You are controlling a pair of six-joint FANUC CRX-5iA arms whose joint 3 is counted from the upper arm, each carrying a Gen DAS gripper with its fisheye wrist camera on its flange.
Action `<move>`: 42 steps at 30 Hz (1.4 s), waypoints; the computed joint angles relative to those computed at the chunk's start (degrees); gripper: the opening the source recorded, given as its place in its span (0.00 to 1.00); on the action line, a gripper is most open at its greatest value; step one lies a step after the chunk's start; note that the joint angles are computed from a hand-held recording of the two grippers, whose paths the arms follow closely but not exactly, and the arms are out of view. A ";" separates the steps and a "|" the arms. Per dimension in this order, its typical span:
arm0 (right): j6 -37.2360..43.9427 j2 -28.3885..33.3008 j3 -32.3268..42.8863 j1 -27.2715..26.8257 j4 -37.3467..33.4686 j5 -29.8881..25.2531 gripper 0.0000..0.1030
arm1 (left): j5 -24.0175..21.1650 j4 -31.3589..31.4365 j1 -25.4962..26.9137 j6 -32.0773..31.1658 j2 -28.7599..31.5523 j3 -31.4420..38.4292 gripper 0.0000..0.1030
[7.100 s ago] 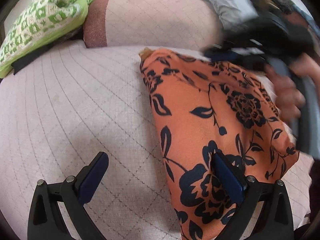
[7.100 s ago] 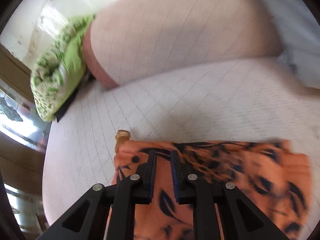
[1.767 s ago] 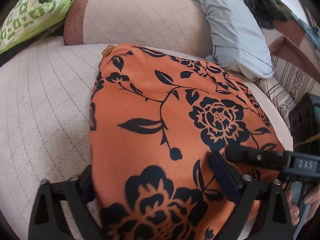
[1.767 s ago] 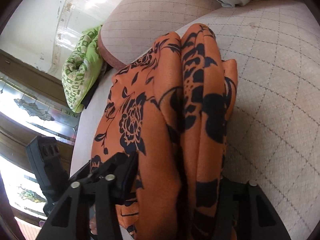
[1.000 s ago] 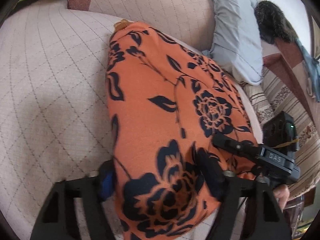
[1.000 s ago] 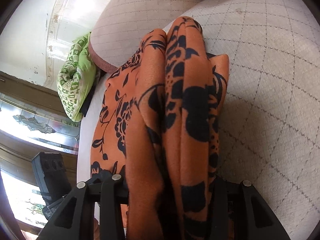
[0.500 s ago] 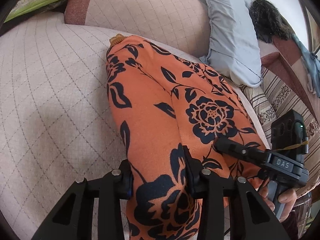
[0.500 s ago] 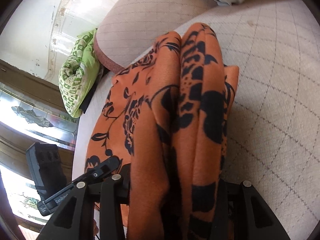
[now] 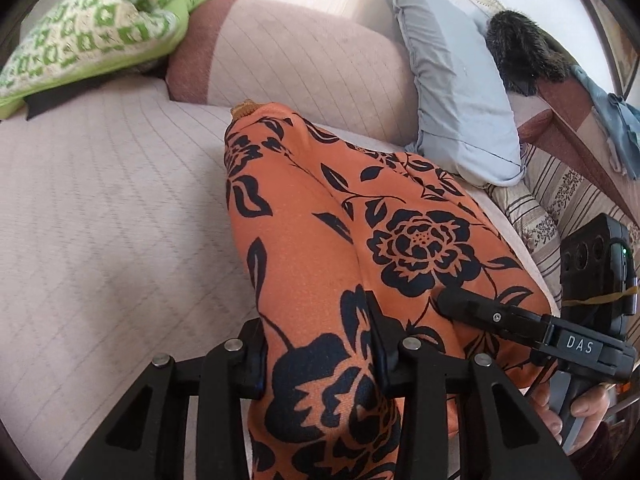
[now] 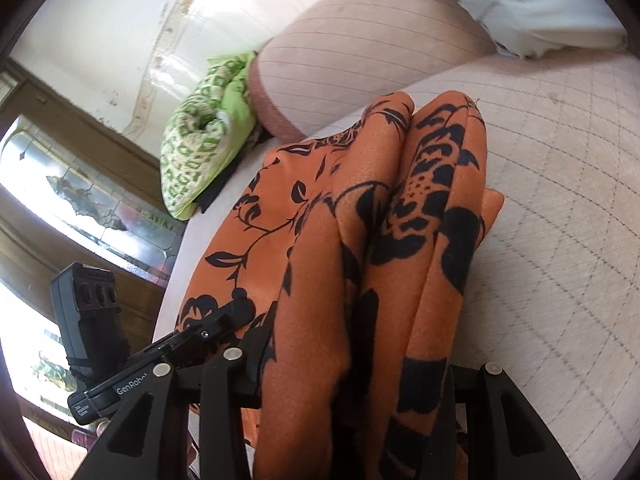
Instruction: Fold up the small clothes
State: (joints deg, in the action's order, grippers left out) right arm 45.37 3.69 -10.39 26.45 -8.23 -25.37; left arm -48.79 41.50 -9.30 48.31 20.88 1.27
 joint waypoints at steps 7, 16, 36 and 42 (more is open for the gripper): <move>-3.93 -0.72 -1.41 4.31 5.39 1.28 0.43 | 0.86 0.36 2.71 -3.49 -4.38 -5.66 0.39; -11.31 -1.94 -4.36 8.25 11.17 1.87 0.43 | 0.37 0.00 4.47 -7.03 -9.14 -11.31 0.39; -10.74 -1.18 -4.95 9.90 8.85 -0.76 0.43 | 2.53 -6.21 4.19 -5.09 -12.17 -15.70 0.39; -7.55 0.12 -2.88 9.10 5.94 -1.94 0.43 | 2.99 -6.75 3.84 -4.56 -11.79 -15.35 0.39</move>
